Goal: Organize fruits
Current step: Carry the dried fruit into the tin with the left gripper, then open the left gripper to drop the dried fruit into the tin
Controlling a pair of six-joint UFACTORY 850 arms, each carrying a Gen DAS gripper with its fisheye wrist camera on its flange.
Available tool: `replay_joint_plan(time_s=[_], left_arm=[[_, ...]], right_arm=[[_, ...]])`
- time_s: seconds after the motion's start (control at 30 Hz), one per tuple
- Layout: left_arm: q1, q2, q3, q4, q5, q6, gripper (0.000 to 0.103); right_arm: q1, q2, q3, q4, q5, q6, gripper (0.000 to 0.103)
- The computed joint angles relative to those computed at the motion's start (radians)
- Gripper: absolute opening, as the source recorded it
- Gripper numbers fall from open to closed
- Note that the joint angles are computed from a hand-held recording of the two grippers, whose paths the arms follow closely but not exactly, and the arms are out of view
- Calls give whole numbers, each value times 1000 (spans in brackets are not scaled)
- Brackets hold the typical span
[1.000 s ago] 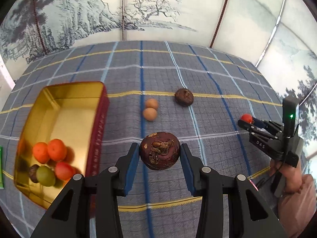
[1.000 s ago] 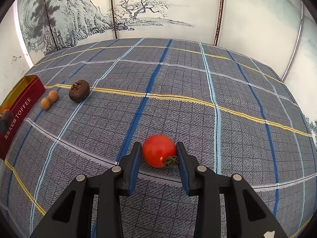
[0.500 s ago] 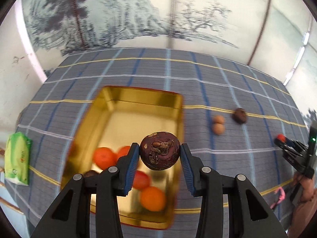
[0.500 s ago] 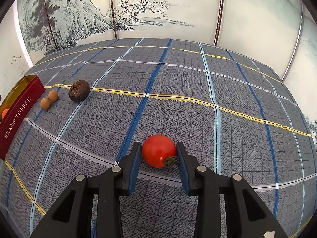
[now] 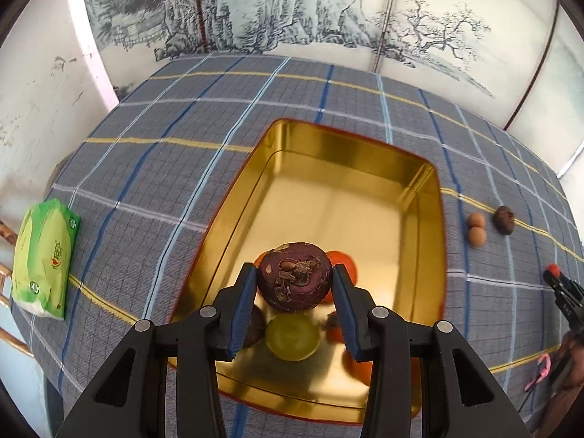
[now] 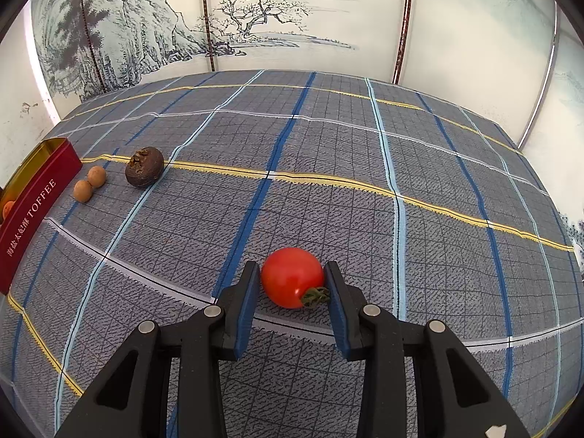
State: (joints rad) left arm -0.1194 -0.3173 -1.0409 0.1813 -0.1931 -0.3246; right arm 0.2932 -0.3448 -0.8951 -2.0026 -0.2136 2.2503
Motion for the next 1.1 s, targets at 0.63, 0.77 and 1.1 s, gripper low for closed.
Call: replay_joint_plan(time_s=[0.63, 0.77, 1.1], left_arm=[[27, -10, 13, 90, 11, -87, 43], [28, -7, 21, 99, 13, -90, 44], [32, -22, 24, 0, -1, 4, 44]], right_arm=[[-1, 0, 0, -3, 0, 2, 34], [-1, 0, 0, -2, 0, 1, 34], [-1, -2, -2, 11, -4, -13, 35]])
